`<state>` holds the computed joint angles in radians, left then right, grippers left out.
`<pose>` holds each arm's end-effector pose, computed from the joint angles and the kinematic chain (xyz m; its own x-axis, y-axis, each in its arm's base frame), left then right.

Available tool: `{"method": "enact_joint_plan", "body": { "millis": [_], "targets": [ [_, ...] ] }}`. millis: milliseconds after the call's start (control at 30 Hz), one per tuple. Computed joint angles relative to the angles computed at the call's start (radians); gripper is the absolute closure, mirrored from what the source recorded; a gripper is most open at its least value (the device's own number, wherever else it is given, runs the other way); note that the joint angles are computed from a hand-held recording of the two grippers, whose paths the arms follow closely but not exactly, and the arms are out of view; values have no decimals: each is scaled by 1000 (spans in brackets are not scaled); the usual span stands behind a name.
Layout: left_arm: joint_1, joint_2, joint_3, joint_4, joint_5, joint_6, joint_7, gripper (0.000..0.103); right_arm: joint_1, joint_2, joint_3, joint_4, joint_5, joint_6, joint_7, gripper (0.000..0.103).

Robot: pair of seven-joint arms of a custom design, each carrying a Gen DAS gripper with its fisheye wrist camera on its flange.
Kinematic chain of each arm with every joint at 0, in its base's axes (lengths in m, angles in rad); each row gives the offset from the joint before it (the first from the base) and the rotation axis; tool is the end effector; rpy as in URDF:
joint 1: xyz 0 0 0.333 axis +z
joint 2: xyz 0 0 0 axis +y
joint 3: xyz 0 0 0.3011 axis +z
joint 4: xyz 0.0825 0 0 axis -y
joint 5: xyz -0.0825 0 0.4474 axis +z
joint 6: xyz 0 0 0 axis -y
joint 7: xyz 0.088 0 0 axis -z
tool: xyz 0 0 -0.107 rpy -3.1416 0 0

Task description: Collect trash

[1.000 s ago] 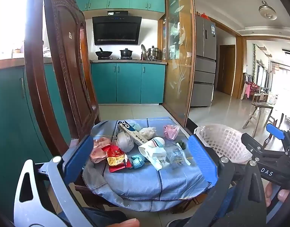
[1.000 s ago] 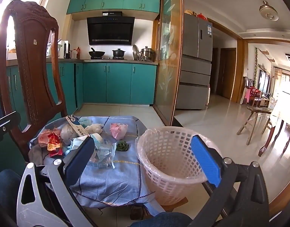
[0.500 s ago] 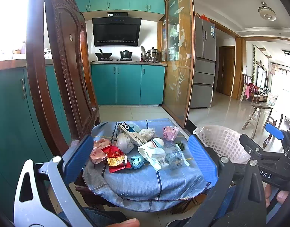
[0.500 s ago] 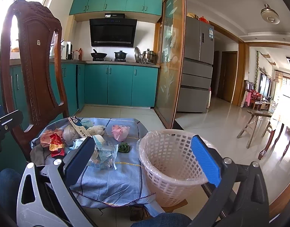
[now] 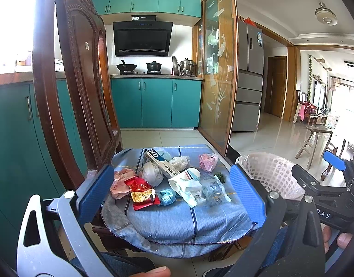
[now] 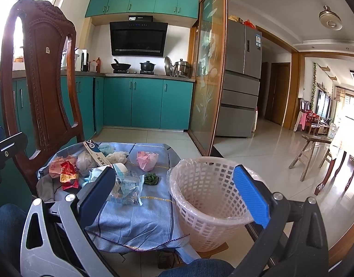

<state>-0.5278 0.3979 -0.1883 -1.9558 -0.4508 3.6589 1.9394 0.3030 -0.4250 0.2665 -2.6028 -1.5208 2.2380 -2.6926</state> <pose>0.5614 -0.3970 0.3693 -0.4664 -0.8839 0.0348 -0.2867 0.1138 -0.9512 0.4202 0.2259 0.3721 -0.4465 -0.8899 0.0939 -0.3131 0.0571 -0.9480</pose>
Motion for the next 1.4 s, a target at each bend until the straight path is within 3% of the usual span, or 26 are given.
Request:
{"method": "enact_joint_plan", "body": {
  "millis": [1400],
  "targets": [
    [2, -8, -4, -17, -3, 9, 0, 3, 6, 8, -2, 2, 1, -3, -1, 3]
  ]
}}
